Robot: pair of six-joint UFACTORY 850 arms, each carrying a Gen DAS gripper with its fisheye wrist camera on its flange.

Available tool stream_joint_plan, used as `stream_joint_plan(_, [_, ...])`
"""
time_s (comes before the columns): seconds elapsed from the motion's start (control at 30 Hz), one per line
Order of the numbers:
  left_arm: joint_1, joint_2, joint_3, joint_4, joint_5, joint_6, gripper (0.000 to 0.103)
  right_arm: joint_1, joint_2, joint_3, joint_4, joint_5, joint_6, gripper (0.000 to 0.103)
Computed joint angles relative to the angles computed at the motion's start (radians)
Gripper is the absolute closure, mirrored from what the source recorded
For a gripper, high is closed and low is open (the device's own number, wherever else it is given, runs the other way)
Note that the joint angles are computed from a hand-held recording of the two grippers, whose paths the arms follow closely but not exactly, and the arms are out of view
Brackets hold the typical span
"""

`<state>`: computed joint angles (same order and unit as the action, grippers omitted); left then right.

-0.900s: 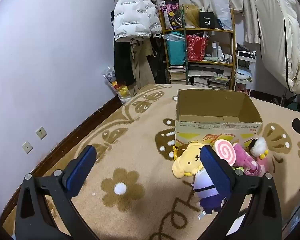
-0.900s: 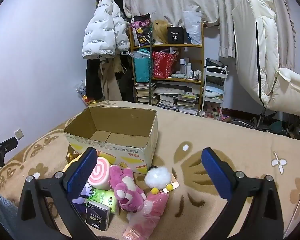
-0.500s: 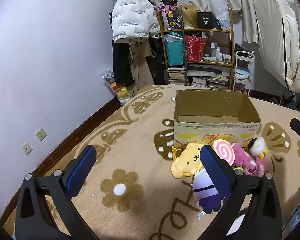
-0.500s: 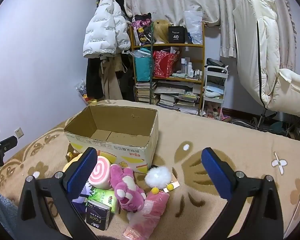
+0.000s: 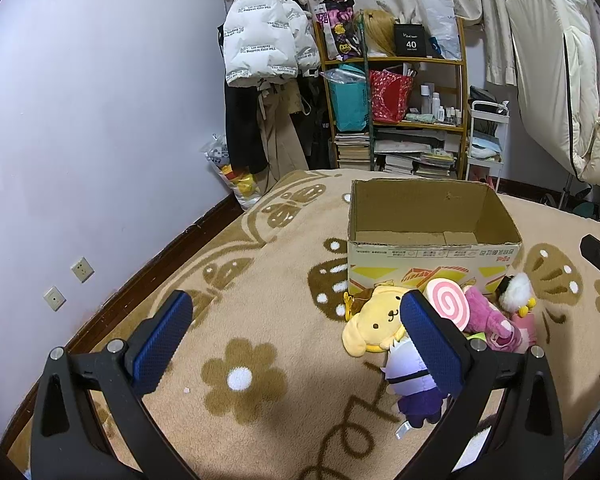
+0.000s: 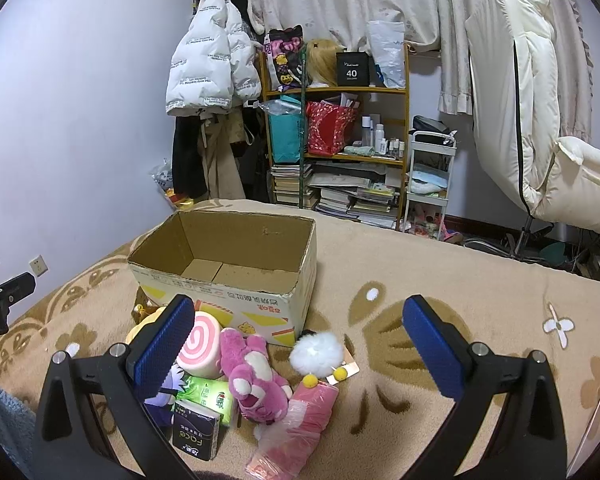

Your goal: Organize soft objects

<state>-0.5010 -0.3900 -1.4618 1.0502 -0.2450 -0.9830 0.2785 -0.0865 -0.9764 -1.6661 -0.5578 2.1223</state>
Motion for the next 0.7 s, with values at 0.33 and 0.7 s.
stream_joint_plan(0.33, [-0.001, 0.001, 0.002, 0.013, 0.0, -0.013, 0.001, -0.001, 0.001, 0.001, 0.001, 0.001, -0.001, 0.0])
stream_joint_plan(0.7, [0.001, 0.005, 0.006, 0.035, 0.008, -0.033, 0.001, -0.001, 0.002, 0.002, 0.002, 0.001, -0.002, 0.0])
